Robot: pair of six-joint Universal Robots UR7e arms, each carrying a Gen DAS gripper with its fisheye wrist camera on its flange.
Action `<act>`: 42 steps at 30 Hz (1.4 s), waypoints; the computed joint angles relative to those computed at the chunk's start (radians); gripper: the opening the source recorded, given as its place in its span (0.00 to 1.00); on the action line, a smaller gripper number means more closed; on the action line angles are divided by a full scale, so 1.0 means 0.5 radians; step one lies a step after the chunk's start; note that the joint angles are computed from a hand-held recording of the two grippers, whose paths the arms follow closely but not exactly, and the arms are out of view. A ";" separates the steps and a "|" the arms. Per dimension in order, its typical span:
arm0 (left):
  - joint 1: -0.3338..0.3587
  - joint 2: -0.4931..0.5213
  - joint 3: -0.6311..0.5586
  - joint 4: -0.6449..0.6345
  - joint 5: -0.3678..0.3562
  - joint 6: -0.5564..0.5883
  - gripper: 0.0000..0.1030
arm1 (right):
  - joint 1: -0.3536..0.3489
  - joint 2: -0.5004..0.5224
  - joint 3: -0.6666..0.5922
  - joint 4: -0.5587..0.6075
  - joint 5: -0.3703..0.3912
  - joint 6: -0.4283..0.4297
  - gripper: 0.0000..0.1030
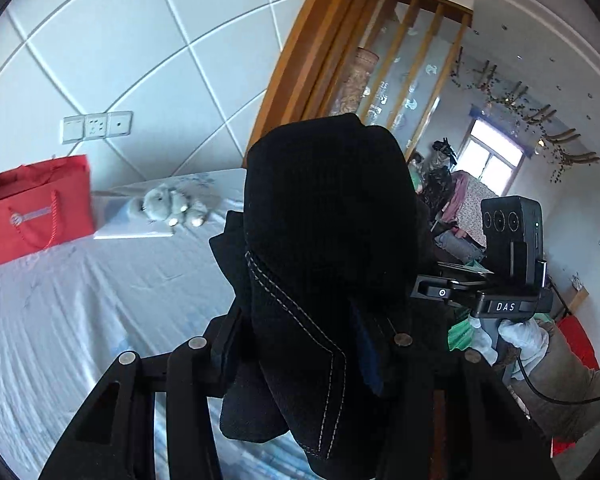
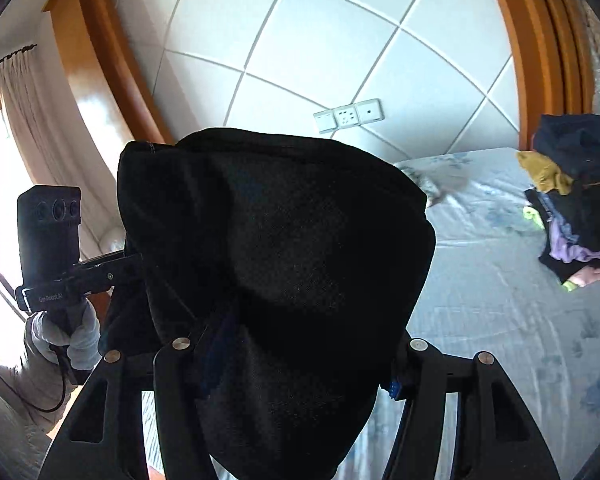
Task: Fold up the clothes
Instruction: 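Lower the folded jeans onto the clothes stack and open both tools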
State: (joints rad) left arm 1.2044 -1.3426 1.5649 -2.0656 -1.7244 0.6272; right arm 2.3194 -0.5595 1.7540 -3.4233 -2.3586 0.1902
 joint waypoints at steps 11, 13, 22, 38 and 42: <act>-0.606 0.565 0.204 -0.939 0.031 -0.640 0.47 | -0.403 -1.069 0.680 0.027 0.120 -0.702 0.57; -0.681 0.699 0.119 -0.998 0.040 -0.712 0.47 | -0.464 -1.230 0.695 0.156 0.141 -0.775 0.57; -0.862 1.311 -0.537 -0.986 0.017 -0.984 0.47 | -0.684 -1.666 0.503 0.685 0.200 -1.001 0.57; -0.725 2.242 -1.675 -0.385 0.494 -1.699 0.70 | -1.596 -1.387 -0.471 2.030 0.882 -0.962 0.70; -0.769 2.194 -1.615 -0.411 0.732 -1.589 0.85 | -1.679 -1.389 -0.445 1.950 1.171 -0.997 0.84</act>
